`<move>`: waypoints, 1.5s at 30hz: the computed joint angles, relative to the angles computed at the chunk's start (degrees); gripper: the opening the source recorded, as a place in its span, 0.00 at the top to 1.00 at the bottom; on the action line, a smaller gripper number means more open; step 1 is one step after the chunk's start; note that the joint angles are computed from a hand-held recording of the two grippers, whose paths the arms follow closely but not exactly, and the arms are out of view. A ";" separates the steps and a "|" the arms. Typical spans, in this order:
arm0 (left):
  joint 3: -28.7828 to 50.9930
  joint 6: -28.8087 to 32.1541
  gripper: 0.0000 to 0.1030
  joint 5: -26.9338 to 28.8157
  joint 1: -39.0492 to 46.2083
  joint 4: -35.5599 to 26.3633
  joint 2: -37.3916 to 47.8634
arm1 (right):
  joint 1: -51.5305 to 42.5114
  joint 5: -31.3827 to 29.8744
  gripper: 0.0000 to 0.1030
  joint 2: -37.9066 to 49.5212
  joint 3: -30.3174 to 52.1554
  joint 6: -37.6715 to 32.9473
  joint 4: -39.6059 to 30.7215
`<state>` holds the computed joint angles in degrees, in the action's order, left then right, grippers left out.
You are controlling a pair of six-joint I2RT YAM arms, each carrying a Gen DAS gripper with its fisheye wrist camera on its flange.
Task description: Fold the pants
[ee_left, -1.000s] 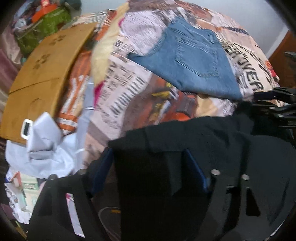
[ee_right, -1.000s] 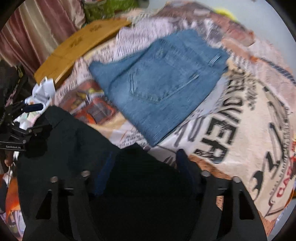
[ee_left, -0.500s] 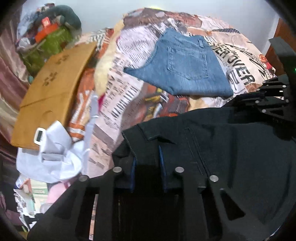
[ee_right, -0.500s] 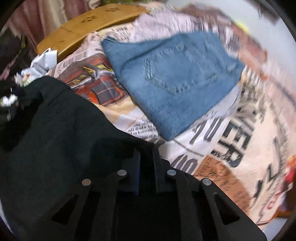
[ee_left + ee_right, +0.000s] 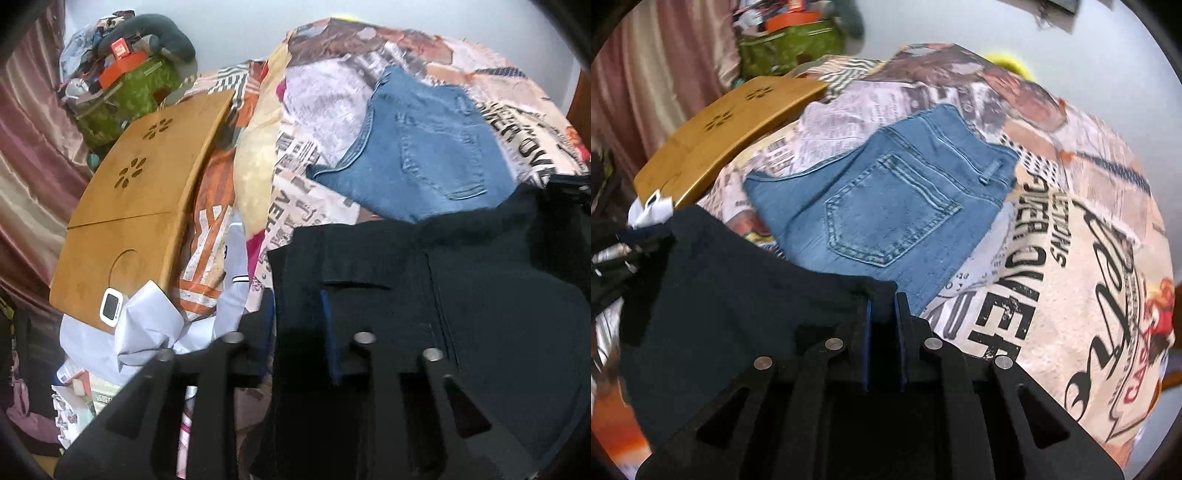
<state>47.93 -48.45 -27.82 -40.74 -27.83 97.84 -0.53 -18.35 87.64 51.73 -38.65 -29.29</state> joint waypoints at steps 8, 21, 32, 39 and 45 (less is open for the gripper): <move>-1.04 -4.84 0.23 -2.55 -3.73 -8.59 -9.50 | -9.95 -6.42 0.69 -0.50 8.37 -5.04 -15.25; -8.70 -19.20 0.14 7.18 -14.05 -8.74 -14.93 | -30.26 -15.11 0.37 -12.34 5.71 -29.35 -33.35; -3.11 -27.76 0.80 2.85 -19.44 -12.05 -4.22 | -43.74 -12.34 0.33 -7.80 -3.16 -38.06 -31.27; -7.01 -32.00 0.80 -1.48 -21.17 -18.05 -16.14 | -44.23 -12.22 0.32 -8.62 -4.15 -38.39 -30.71; -11.10 -28.37 0.78 4.16 -18.90 -10.01 -12.43 | -44.49 -12.47 0.32 -8.34 -4.28 -38.20 -30.33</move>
